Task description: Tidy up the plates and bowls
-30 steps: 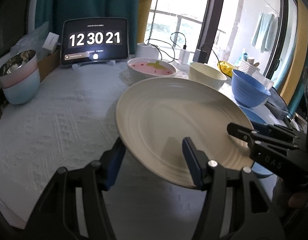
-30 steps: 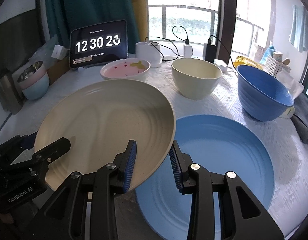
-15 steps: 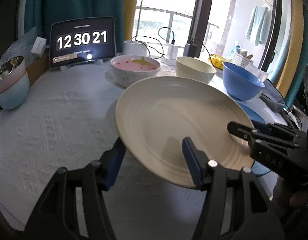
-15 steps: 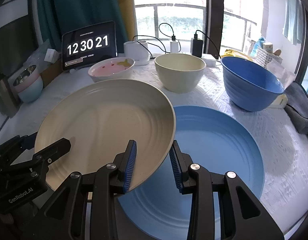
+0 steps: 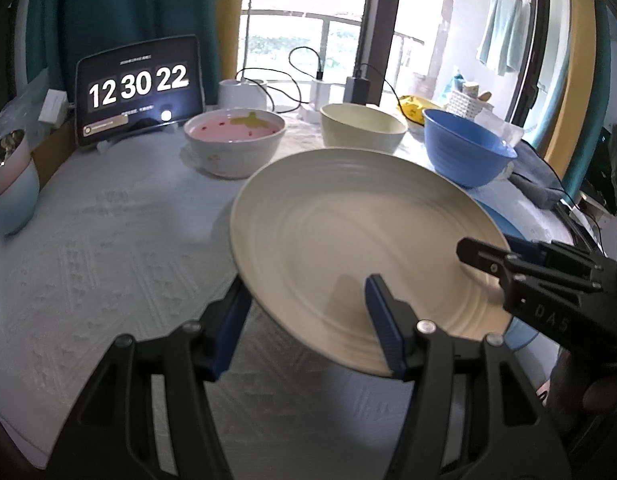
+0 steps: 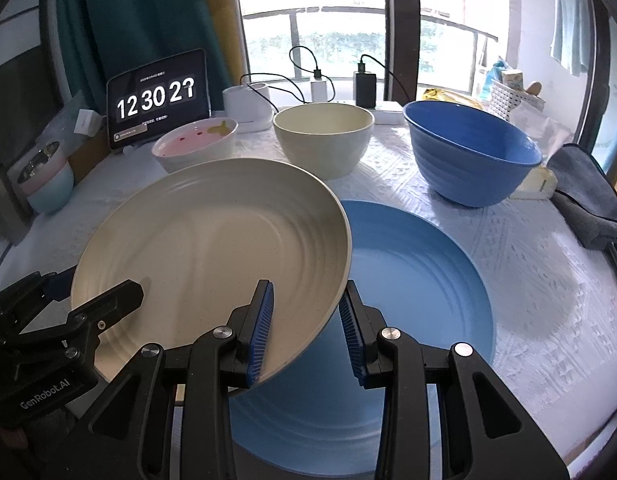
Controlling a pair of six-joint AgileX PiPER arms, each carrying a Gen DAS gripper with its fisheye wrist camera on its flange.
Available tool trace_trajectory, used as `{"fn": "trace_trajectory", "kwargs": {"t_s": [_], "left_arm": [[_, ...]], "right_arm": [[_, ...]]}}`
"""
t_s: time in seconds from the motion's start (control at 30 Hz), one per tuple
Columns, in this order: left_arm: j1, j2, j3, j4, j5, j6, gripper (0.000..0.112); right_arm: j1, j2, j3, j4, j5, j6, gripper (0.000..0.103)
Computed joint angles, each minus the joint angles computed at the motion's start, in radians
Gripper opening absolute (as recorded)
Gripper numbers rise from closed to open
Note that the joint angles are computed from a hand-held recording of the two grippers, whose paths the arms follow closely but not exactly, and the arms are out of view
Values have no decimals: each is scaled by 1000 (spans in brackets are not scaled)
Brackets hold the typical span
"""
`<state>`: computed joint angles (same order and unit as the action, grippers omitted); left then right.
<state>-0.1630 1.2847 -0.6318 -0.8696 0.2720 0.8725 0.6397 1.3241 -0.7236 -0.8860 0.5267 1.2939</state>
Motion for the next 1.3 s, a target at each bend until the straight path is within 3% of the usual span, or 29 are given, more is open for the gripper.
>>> {"fn": "trace_trajectory", "kwargs": {"t_s": [0.37, 1.0, 1.3], "left_arm": [[-116, 14, -17, 146, -28, -164, 60], [-295, 57, -59, 525, -50, -583, 60], [-299, 74, -74, 517, -25, -567, 61]], "right_arm": [[-54, -74, 66, -4, -2, 5, 36], [-174, -208, 169, 71, -28, -75, 37], [-199, -251, 182, 110, -40, -118, 37]]}}
